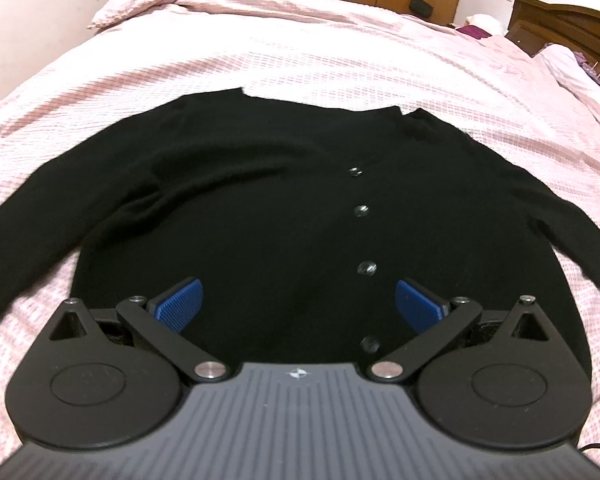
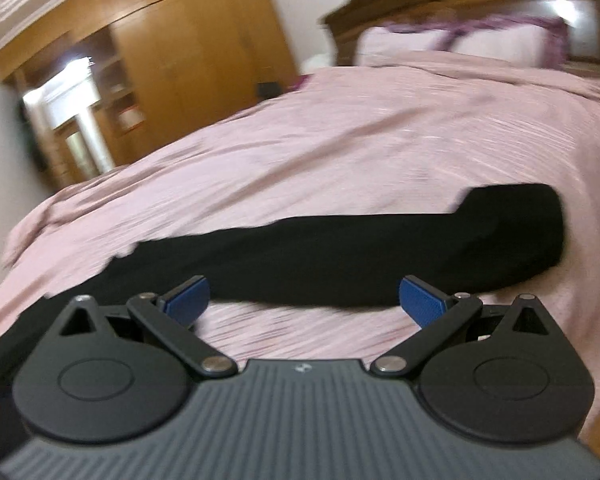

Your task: Fold small clothes

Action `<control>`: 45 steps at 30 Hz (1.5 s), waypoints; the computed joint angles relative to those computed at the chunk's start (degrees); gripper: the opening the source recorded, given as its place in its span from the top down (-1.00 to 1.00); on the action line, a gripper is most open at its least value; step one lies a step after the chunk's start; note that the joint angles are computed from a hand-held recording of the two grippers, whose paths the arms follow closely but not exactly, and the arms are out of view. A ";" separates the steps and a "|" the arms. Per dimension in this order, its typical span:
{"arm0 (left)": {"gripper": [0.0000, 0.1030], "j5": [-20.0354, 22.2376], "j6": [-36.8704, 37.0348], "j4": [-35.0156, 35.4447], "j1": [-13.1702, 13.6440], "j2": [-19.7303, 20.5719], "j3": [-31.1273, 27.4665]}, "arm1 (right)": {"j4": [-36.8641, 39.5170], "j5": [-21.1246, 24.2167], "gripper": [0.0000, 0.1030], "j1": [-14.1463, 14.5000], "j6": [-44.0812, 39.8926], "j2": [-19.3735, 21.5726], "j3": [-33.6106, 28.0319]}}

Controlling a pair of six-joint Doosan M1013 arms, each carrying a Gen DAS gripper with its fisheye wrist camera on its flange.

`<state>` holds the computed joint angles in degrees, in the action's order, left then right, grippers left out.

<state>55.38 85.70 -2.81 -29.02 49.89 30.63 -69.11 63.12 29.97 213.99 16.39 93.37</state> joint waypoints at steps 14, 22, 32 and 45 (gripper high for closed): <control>-1.00 13.44 -2.38 5.79 -1.91 11.80 -19.85 | 0.25 -3.62 -1.00 -4.45 18.38 -2.90 10.36; -1.00 13.50 -1.85 7.65 -2.23 12.70 -20.45 | -1.15 -8.61 -1.00 -6.97 22.39 -3.29 12.60; -1.00 7.08 -1.96 7.94 -2.27 8.68 -11.79 | -10.20 -9.08 -0.63 -7.51 31.27 -5.21 14.38; -1.00 7.96 -0.02 1.02 -0.10 6.41 -10.34 | -12.83 -11.63 0.80 -9.22 22.56 -6.70 10.98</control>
